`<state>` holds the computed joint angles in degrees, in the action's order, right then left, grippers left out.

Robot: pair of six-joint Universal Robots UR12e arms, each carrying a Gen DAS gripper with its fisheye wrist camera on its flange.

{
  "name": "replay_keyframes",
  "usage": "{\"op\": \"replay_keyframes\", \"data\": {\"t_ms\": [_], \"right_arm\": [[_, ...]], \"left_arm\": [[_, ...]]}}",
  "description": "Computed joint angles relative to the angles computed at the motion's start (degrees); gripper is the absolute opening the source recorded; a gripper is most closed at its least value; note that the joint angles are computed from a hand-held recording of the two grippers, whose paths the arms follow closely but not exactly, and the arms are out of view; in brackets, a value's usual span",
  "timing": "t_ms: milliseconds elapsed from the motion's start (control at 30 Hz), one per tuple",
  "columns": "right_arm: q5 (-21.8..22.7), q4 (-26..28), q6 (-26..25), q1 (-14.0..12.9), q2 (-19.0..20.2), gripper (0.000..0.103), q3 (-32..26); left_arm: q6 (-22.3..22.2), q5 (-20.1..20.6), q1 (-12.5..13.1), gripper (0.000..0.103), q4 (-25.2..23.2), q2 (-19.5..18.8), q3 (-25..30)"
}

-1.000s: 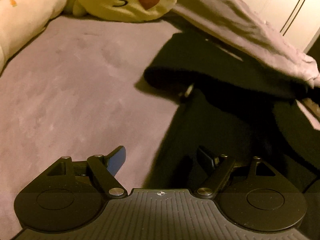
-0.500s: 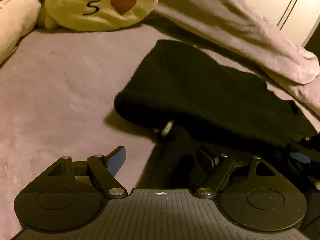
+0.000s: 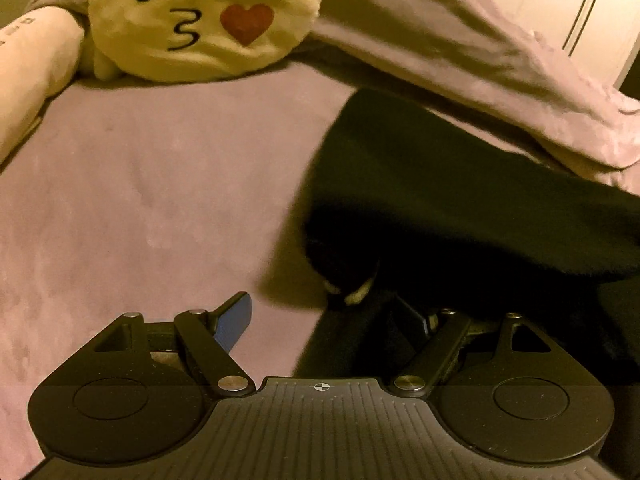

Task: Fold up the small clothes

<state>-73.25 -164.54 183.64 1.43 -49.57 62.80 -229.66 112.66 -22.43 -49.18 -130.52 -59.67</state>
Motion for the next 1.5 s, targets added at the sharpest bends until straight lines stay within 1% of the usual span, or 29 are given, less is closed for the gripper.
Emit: {"op": "replay_keyframes", "data": {"t_ms": [100, 167, 267, 367, 500, 533, 567, 600, 633, 667, 700, 767, 800, 833, 867, 933, 1000, 1033, 1067, 1100, 1133, 1167, 1200, 1233, 1267, 1300, 1367, 1433, 1500], "right_arm": [[-4.41, -0.48, -3.03, -0.42, -0.5, 0.01, 0.69], [-5.87, 0.07, -3.08, -1.0, -0.68, 0.01, 1.03], [-6.18, 0.28, -3.12, -1.56, -0.8, 0.01, 1.7], [-8.0, -0.2, -4.89, -1.6, -0.67, 0.01, 2.14], [-9.24, -0.34, -4.12, -2.04, -0.9, 0.01, 3.25], [-10.77, 0.54, -4.02, -1.94, -0.89, 0.012, 3.2], [-12.35, 1.48, -3.9, -1.87, -0.92, 0.02, 3.2], [-14.43, 2.27, -2.83, -1.8, -1.01, 0.022, 3.31], [-15.25, 2.32, -1.45, -1.89, -1.19, 0.023, 3.63], [-14.77, 2.0, 0.04, -2.18, -1.54, 0.025, 4.26], [-13.39, 1.53, 0.97, -2.52, -1.87, 0.025, 4.96], [-11.28, -0.53, 1.08, -2.69, -2.36, 0.025, 6.33], [-10.47, -1.52, 0.83, -2.62, -2.43, 0.025, 6.67], [-9.26, -2.44, 0.85, -2.54, -2.4, 0.025, 6.83], [-7.78, -3.14, 1.16, -2.49, -2.35, 0.025, 6.93], [-4.49, -2.28, 1.5, -2.28, -1.87, 0.025, 6.14], [-2.11, 0.02, -0.12, -1.9, -1.28, 0.024, 5.03], [-1.55, 1.47, -1.8, -1.65, -0.94, 0.024, 4.47], [-1.74, 3.41, -3.45, -1.43, -0.6, 0.024, 3.84], [-3.18, 7.17, -5.21, -1.1, -0.24, 0.024, 2.84], [-4.16, 9.66, -6.24, -0.98, 0.11, 0.023, 2.24], [-3.69, 9.76, -7.16, -1.19, 0.25, 0.022, 2.44], [-3.15, 8.53, -7.89, -1.35, 0.2, 0.022, 2.97], [-3.17, 8.54, -9.03, -1.4, 0.05, 0.022, 3.21], [-3.42, 8.68, -10.06, -1.38, -0.08, 0.022, 3.33], [-3.59, 8.88, -10.65, -1.36, -0.17, 0.022, 3.41], [-3.67, 9.23, -10.71, -1.44, -0.37, 0.022, 3.55], [-3.55, 9.05, -10.19, -1.56, -0.58, 0.022, 4.0], [-3.43, 8.07, -10.0, -1.83, -1.16, 0.022, 5.22]], "left_arm": [[0.32, -0.33, -0.17, 0.083, 0.29, -0.41, 0.91], [1.07, -0.86, -0.27, 0.083, 0.25, -0.82, 1.65], [2.08, -1.38, -0.57, 0.083, -0.03, -1.67, 3.04], [3.53, -1.18, -0.93, 0.083, -1.52, -2.58, 4.71], [2.95, -1.2, -1.08, 0.083, -1.72, -2.78, 5.12], [2.76, -1.32, -1.08, 0.083, -1.7, -2.72, 5.09], [2.81, -1.28, -1.08, 0.083, -1.76, -2.68, 5.12], [2.88, -0.95, -1.17, 0.083, -1.88, -2.61, 5.16], [3.05, -0.4, -1.27, 0.083, -1.95, -2.49, 5.15], [3.26, 0.12, -1.36, 0.083, -1.78, -2.45, 5.18], [3.41, 1.35, -1.57, 0.083, -1.24, -2.31, 5.06], [4.32, 4.04, -2.03, 0.084, -0.04, -2.44, 5.28], [5.13, 5.25, -2.23, 0.086, 0.54, -2.76, 5.78], [5.79, 6.07, -2.36, 0.089, 1.0, -3.25, 6.54], [6.14, 5.91, -2.34, 0.09, 1.04, -3.76, 7.35], [5.73, 4.27, -2.06, 0.09, 0.49, -5.06, 9.47], [5.0, 1.98, -1.67, 0.09, 1.01, -6.14, 10.73], [4.68, 1.08, -1.5, 0.09, -0.53, -6.97, 12.09], [4.64, 0.68, -1.44, 0.09, -2.61, -7.79, 13.53], [4.98, 0.43, -1.38, 0.088, -4.73, -8.53, 14.8], [5.97, 0.29, -1.36, 0.088, -7.07, -9.25, 16.07], [7.85, 0.65, -1.45, 0.088, -9.8, -9.99, 17.51], [10.09, 1.43, -1.63, 0.088, -12.02, -10.67, 18.78], [12.21, 1.82, -1.76, 0.089, -12.62, -10.91, 19.08], [13.59, 1.88, -1.82, 0.09, -12.16, -10.8, 18.62], [14.09, 1.99, -1.82, 0.091, -11.85, -10.6, 18.11], [13.42, 1.05, -1.55, 0.093, -11.67, -10.21, 17.41], [11.68, -0.16, -1.2, 0.096, -11.92, -9.82, 16.88], [10.33, -0.89, -1.02, 0.097, -11.51, -9.34, 15.89]]}}
